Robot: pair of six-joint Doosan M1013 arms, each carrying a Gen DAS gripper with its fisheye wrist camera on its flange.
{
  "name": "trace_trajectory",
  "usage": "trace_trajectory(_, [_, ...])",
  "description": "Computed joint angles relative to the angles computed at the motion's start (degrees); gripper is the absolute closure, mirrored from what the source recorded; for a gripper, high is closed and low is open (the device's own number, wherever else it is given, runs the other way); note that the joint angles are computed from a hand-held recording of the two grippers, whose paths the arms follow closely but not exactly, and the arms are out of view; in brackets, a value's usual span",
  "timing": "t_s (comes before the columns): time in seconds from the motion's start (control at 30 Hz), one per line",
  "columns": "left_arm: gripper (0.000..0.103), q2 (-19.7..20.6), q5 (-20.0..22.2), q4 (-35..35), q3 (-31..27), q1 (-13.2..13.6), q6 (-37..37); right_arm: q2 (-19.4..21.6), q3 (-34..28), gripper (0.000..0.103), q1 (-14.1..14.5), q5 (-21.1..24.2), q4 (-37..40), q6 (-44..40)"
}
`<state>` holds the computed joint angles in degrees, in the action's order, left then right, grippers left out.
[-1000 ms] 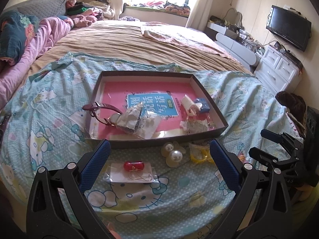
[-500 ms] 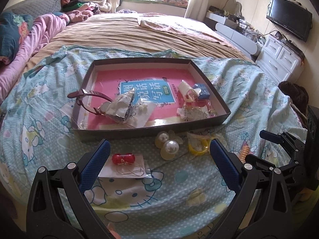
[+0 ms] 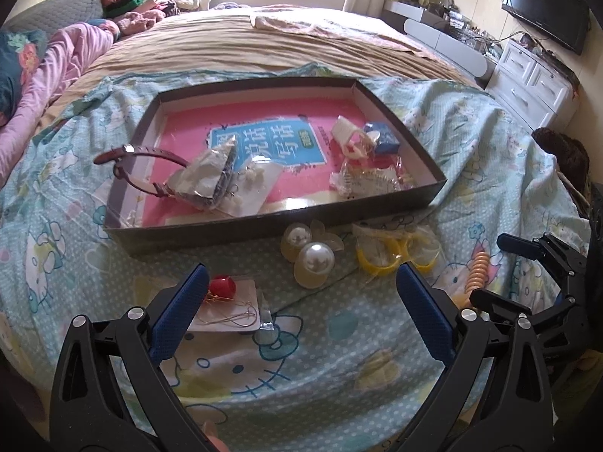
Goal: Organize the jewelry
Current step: 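Grasp the orange coiled hair tie with the right tool while the left tool grasps the pearl earrings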
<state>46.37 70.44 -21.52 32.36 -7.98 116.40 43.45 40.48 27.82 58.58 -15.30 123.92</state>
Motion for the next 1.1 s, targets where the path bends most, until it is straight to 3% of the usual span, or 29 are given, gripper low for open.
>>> trace_trajectory(0.27, [0.054, 1.3, 1.3, 0.8, -1.6, -0.6, -0.3, -0.3, 1.1, 0.011, -0.3, -1.0, 1.3, -1.0])
trace_trajectory(0.63, [0.055, 4.2, 3.9, 1.9, -5.6, -1.0, -2.8, 1.4, -0.9, 0.005, 0.4, 0.5, 0.4, -4.0])
trace_trajectory(0.83, [0.066, 4.6, 3.6, 2.0, -5.6, -1.3, -2.5, 2.0, -1.3, 0.006, 0.9, -0.1, -1.4, -5.0])
trace_trajectory(0.97, [0.067, 3.9, 2.1, 2.0, -4.1, -1.4, -1.3, 1.9, -1.2, 0.028, 0.5, -1.0, 0.1, -5.7])
trace_trajectory(1.1, [0.067, 3.6, 2.0, 0.2, -3.8, -1.1, -0.5, 1.4, -0.7, 0.032, 0.3, -1.4, 0.8, -6.1])
